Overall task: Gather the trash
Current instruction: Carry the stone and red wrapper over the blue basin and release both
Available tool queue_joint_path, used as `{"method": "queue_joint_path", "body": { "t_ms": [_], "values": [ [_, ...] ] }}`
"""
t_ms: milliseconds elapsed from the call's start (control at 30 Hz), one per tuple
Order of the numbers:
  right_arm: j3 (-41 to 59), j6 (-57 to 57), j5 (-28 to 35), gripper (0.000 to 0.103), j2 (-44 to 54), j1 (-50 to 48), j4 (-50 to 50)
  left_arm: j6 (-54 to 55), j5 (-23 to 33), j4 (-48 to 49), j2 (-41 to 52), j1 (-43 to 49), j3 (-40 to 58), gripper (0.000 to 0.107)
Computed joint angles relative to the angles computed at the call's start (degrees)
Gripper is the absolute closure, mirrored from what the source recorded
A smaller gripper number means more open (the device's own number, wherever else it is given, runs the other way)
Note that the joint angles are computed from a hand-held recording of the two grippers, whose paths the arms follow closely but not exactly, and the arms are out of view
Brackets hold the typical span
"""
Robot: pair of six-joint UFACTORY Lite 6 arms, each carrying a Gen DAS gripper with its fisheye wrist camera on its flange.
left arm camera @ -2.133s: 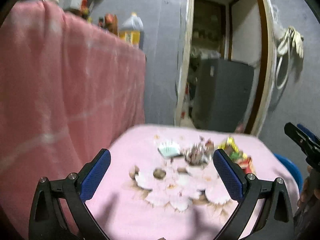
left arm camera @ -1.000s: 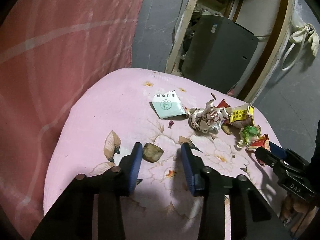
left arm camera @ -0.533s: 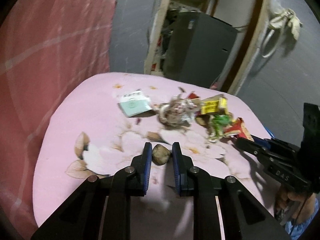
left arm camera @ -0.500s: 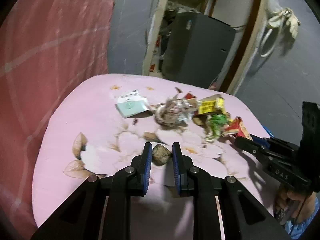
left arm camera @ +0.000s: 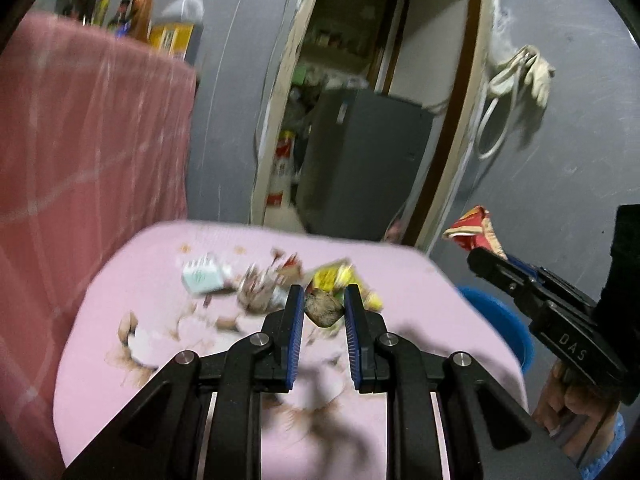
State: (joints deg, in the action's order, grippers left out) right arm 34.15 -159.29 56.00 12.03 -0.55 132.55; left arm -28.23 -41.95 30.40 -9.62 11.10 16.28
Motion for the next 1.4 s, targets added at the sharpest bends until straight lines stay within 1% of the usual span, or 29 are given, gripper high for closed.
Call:
{"method": "queue_joint_path", "body": {
  "t_ms": [100, 167, 200, 267, 400, 500, 700, 867, 967, 1133, 1267, 1300, 1400],
  "values": [
    [-2.99, -1.09, 4.17, 0.087, -4.15, -3.51, 0.46, 2.83, 1.44, -7.14, -6.44, -5.21, -1.49, 0.090],
    [-3.96, -0.61, 5.74, 0.087, -6.45, -6.12, -0.05, 6.55, 1.95, -14.03, -9.87, -10.26, -1.92, 0.090],
    [-3.95, -0.15, 6.24, 0.087, -7.00, -7.19, -0.41, 7.14, 1.32, -15.32, -9.49, -11.26, -1.12, 0.090],
    [-4.29, 1.31, 8.13, 0.087, -8.25, -11.04, -2.20, 10.73, 1.49, -22.39, -10.77, -16.82, -0.53, 0.090],
    [-3.93, 3.83, 11.51, 0.087, -9.02, -18.67, -5.21, 20.53, -0.19, -37.30, -8.35, -28.71, 3.38, 0.090],
    [-2.52, 4.88, 13.41, 0.087, -8.01, -24.30, -6.47, 24.20, -1.79, -43.18, -3.09, -35.01, 8.27, 0.090],
    [3.47, 7.95, 12.59, 0.086, -1.24, -31.20, -6.94, 22.35, -0.38, -43.22, 10.76, -39.75, 21.56, 0.090],
    [8.41, 7.97, 10.91, 0.086, 5.45, -34.72, -6.63, 18.69, 2.65, -41.38, 22.53, -42.11, 33.48, 0.090],
    [12.72, 9.08, 8.40, 0.086, 10.63, -35.82, -6.71, 15.60, 5.75, -39.02, 29.48, -42.65, 41.02, 0.090],
    [18.92, 12.56, 4.75, 0.086, 17.19, -38.22, -8.89, 10.46, 13.07, -33.09, 39.52, -42.60, 52.75, 0.090],
    [21.94, 14.63, 2.30, 0.085, 20.32, -38.99, -10.35, 6.19, 19.48, -28.24, 47.00, -42.73, 62.03, 0.090],
    [22.76, 15.17, 1.42, 0.085, 21.18, -39.00, -10.71, 5.40, 20.30, -27.61, 48.67, -42.90, 63.67, 0.090],
    [24.09, 15.99, -0.30, 0.083, 22.79, -38.99, -11.81, -1.14, 23.68, -21.77, 52.86, -42.30, 68.62, 0.090]
  ]
}}
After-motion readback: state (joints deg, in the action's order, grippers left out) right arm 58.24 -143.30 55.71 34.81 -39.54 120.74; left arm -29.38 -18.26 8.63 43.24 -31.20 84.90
